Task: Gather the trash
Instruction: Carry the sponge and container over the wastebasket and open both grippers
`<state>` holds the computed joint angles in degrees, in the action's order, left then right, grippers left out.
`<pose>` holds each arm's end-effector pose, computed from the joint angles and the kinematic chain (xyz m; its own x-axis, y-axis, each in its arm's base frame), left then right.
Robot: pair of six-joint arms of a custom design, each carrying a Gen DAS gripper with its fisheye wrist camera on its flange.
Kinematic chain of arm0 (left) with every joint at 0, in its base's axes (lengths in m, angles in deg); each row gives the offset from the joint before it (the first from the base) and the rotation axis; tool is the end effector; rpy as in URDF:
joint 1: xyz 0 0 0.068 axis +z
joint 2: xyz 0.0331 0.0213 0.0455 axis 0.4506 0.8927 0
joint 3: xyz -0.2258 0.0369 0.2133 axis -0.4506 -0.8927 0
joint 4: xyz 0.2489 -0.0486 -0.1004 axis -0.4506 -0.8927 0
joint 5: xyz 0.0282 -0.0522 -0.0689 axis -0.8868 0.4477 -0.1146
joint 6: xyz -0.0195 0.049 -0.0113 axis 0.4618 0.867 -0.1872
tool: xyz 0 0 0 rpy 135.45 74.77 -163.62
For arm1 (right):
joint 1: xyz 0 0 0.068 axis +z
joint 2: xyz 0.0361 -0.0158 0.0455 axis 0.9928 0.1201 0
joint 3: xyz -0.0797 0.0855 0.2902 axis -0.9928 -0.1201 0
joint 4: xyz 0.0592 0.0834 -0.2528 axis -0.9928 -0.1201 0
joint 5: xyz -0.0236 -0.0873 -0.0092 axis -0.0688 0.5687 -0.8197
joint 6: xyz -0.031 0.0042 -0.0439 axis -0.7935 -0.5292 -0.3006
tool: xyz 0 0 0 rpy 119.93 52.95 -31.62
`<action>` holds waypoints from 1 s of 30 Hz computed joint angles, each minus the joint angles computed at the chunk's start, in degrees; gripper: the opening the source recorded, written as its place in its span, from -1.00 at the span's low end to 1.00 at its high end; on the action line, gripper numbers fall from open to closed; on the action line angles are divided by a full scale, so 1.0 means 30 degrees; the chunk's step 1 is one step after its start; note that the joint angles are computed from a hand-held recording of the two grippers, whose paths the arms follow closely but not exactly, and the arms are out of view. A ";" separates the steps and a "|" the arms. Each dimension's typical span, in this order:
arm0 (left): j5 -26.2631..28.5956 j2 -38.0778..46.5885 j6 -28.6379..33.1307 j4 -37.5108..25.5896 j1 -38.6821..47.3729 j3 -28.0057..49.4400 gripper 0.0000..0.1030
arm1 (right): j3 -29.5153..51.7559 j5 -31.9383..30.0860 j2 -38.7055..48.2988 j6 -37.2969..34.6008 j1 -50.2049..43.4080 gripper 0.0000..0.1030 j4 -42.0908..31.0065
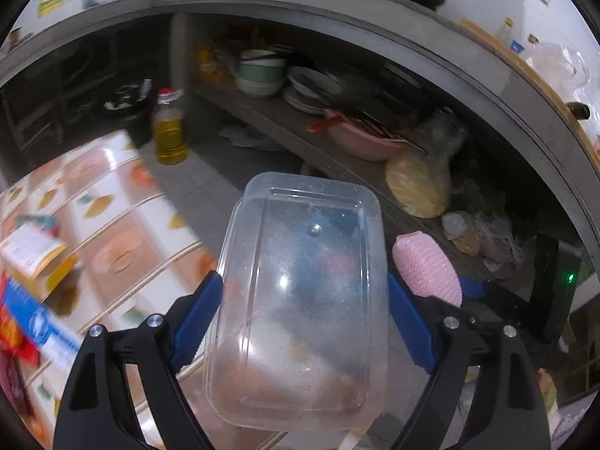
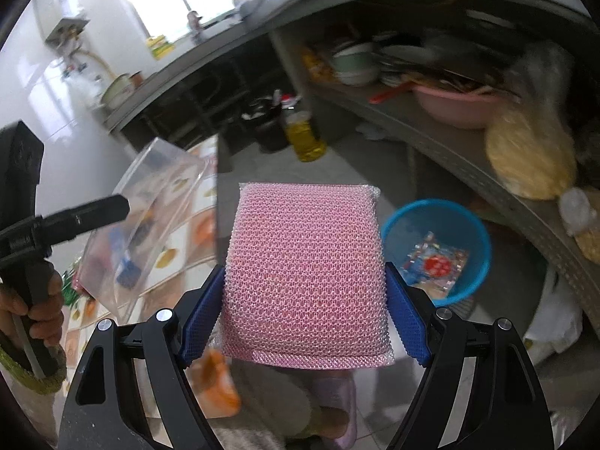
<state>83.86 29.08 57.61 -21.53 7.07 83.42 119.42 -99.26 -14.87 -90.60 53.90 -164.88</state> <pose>0.2120 -0.0791 0.4611 -0.8021 0.0157 -0.5970 0.1857 0.9566 -0.2244 0.1247 -0.0430 0.4003 -0.7694 0.0415 -0.6374 -0.2385 0.9071 0.3469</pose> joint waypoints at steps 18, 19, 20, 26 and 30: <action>0.3969 1.0752 -0.0695 -0.0119 -0.1209 0.5205 0.65 | -0.2902 0.2455 0.5538 0.1445 -0.3408 0.49 0.5574; 0.4197 1.1694 -0.0866 -0.0320 -0.1286 0.5873 0.65 | -0.3072 0.2663 0.6138 0.1927 -0.3195 0.49 0.6186; 0.4214 1.2382 -0.1049 -0.0437 -0.1375 0.6397 0.65 | -0.3149 0.2673 0.6475 0.1981 -0.3247 0.49 0.6369; 0.3420 1.7617 -0.1696 -0.1461 -0.2014 1.1475 0.65 | -0.3934 0.4550 0.9016 0.4484 -0.1117 0.49 1.0199; 0.2706 2.0570 -0.2055 -0.1998 -0.2237 1.4782 0.66 | -0.4058 0.5758 1.0861 0.5606 0.0500 0.58 1.2921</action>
<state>91.97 90.79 51.45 -27.53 0.36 127.77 107.25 -81.99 17.72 -73.78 55.40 -126.12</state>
